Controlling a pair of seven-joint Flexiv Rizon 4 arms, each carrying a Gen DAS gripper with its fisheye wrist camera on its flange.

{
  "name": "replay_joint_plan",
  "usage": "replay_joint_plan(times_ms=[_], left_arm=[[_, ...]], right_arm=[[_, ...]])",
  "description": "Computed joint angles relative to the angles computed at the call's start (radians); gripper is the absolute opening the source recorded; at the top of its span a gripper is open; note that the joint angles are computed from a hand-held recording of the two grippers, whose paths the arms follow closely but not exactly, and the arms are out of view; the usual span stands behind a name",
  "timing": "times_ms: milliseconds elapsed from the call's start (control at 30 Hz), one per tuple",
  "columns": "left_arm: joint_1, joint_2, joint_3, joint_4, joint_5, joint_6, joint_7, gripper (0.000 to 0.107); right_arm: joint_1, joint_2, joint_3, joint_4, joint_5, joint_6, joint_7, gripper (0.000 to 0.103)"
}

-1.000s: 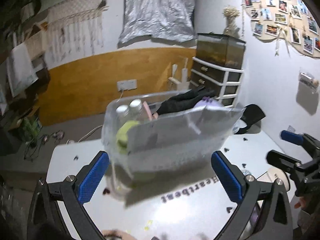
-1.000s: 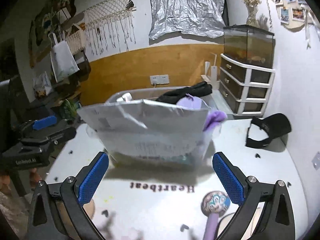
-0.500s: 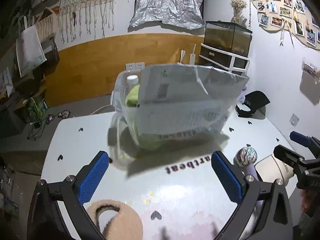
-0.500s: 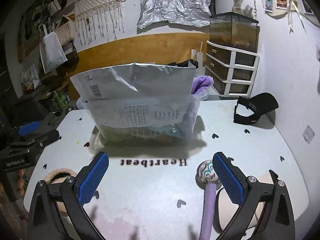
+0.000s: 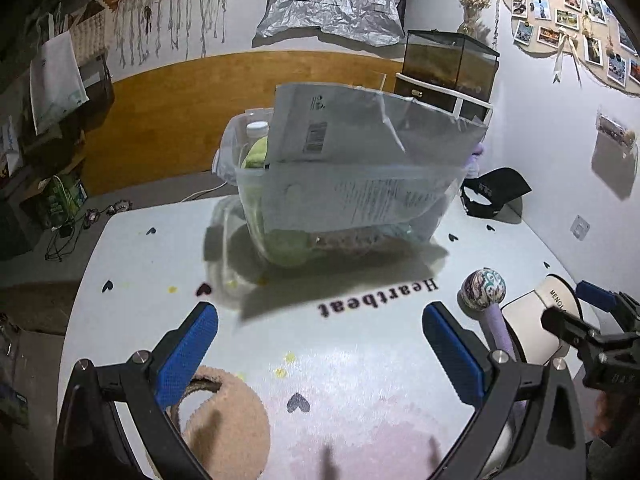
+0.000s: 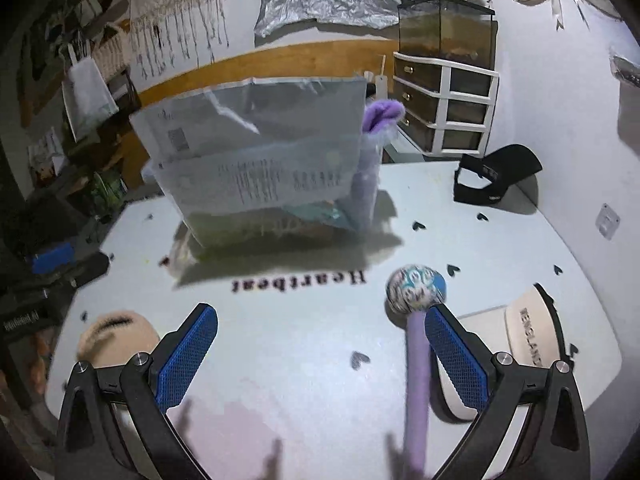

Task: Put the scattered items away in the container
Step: 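Withdraw both grippers from the box and turn toward the beige earmuffs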

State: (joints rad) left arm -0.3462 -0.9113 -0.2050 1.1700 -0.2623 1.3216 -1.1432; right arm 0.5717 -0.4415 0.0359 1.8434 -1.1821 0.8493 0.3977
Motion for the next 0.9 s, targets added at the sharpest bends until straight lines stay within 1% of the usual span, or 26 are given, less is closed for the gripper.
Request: replay_joint_plan(times_ms=[100, 233, 433, 500, 600, 733, 900], left_arm=[[0.005, 0.001, -0.009, 0.014, -0.006, -0.01, 0.001, 0.103], [-0.001, 0.0, -0.006, 0.027, -0.006, -0.026, -0.003, 0.103], [-0.042, -0.002, 0.032, 0.033, 0.008, -0.085, -0.058, 0.103], [-0.054, -0.001, 0.038, 0.038, 0.015, -0.097, -0.078, 0.103], [-0.072, 0.001, 0.053, 0.049, 0.028, -0.086, -0.118, 0.103], [-0.101, 0.008, 0.101, 0.07, 0.056, -0.063, -0.205, 0.102], [-0.109, 0.025, 0.161, 0.11, 0.098, -0.033, -0.314, 0.102]], right_arm=[[-0.001, -0.001, 0.014, 0.016, 0.038, -0.001, -0.007, 0.103], [-0.015, 0.0, 0.019, 0.05, 0.073, 0.057, -0.003, 0.103], [-0.034, 0.005, 0.023, 0.105, 0.116, 0.128, -0.074, 0.103], [-0.042, 0.007, 0.024, 0.123, 0.132, 0.15, -0.118, 0.103], [-0.058, 0.011, 0.021, 0.145, 0.151, 0.191, -0.186, 0.103], [-0.081, 0.002, 0.013, 0.156, 0.179, 0.264, -0.279, 0.103], [-0.085, -0.045, 0.015, 0.126, 0.27, 0.321, -0.433, 0.103]])
